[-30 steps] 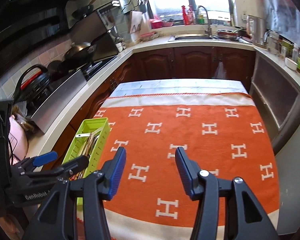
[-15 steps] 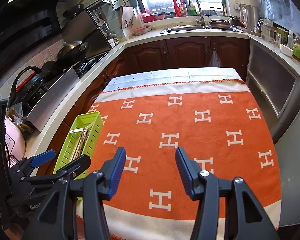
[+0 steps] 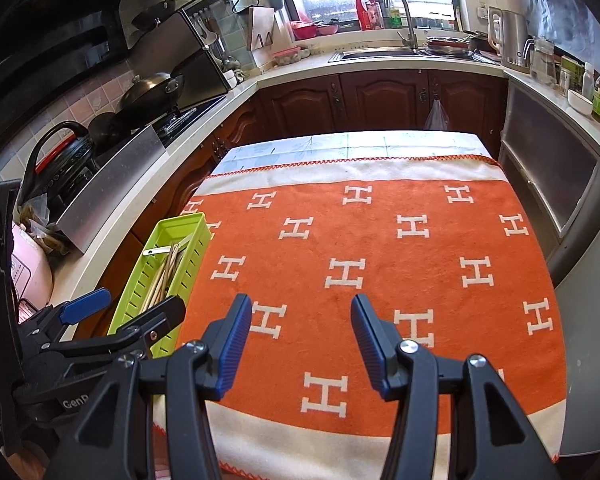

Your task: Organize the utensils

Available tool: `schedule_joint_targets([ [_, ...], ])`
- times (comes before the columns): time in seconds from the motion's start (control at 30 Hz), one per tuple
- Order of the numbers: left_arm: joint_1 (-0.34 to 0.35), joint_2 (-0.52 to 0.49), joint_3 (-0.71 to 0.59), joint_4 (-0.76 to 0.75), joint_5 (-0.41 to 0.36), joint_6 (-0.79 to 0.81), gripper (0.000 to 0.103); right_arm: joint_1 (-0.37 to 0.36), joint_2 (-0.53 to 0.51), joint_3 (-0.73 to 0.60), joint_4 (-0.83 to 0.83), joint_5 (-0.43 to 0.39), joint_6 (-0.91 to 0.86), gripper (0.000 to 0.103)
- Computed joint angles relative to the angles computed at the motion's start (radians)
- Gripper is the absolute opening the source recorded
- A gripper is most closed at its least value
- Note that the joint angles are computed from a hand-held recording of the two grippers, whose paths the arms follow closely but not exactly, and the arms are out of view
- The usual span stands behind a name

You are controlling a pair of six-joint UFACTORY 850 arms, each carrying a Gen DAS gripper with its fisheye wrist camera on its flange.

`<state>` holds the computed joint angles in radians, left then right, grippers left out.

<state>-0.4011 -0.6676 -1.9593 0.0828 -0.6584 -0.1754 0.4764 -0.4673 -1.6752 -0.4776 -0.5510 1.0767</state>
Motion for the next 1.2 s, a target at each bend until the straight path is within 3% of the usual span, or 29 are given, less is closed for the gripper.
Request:
schedule_joint_targets([
  [1.2,-0.002,0.007,0.008,0.017,0.001,-0.014,0.102,-0.001,0.0,0.006,0.021,0.008,-0.01,0.052],
])
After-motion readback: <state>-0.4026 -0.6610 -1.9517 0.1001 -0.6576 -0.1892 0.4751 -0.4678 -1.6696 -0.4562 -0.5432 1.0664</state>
